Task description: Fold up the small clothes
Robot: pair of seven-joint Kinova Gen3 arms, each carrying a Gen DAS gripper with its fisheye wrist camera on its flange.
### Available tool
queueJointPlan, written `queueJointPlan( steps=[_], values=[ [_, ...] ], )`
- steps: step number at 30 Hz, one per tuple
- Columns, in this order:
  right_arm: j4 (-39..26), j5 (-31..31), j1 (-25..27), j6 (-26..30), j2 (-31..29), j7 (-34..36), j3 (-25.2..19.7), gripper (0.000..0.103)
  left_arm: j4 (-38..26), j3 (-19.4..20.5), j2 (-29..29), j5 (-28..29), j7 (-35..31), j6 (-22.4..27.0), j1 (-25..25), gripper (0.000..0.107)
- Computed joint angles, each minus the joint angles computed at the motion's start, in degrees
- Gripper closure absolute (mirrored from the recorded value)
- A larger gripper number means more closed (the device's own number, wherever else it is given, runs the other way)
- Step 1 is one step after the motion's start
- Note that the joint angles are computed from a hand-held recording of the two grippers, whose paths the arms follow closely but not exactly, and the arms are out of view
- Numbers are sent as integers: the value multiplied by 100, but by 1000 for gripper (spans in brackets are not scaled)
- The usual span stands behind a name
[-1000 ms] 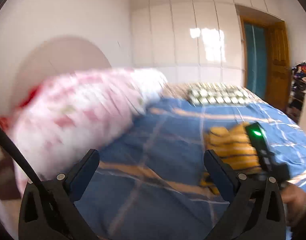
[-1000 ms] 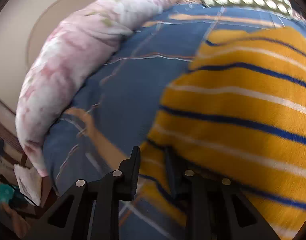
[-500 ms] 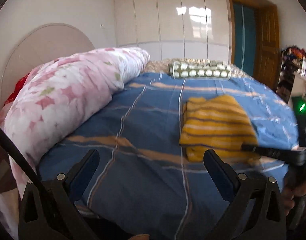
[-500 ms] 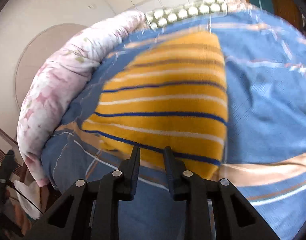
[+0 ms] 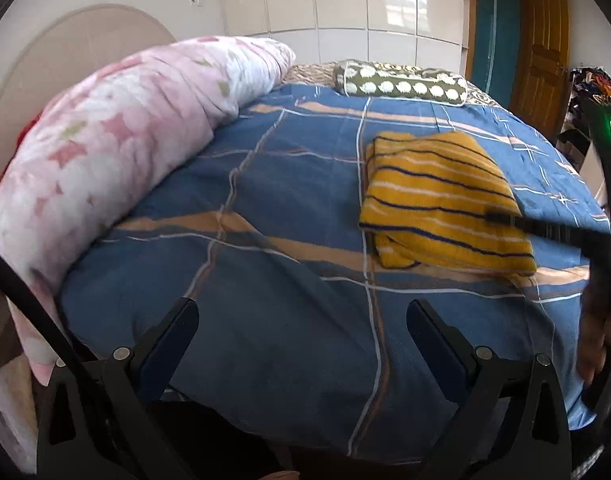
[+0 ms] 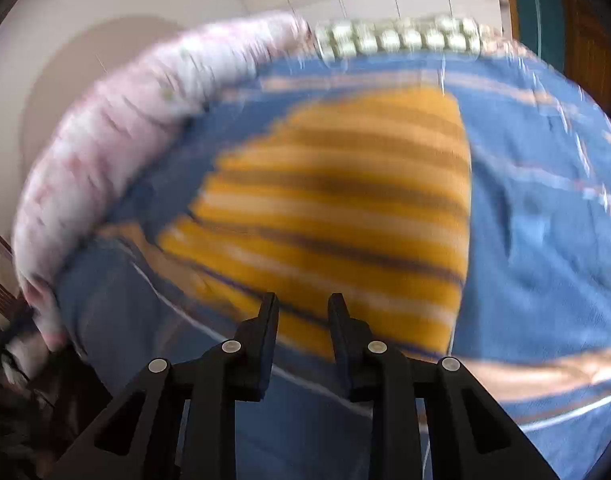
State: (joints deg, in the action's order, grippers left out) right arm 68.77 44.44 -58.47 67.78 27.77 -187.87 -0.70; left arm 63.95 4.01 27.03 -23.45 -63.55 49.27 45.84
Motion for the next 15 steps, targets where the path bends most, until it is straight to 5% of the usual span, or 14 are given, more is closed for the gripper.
queueJointPlan(
  steps=[5,9,15],
  values=[
    [-1005,-266,488,569,491,1114,203,75,-68,26,105,80,-133,71,-44,5],
    [-1172,-1131,1442,152,770,1797,-99,74,-82,39,143,201,-227,69,-138,5],
    [-1532,-1176,1244,46,690,2113,523,74,-270,140,312,596,-413,95,-373,5]
  ],
)
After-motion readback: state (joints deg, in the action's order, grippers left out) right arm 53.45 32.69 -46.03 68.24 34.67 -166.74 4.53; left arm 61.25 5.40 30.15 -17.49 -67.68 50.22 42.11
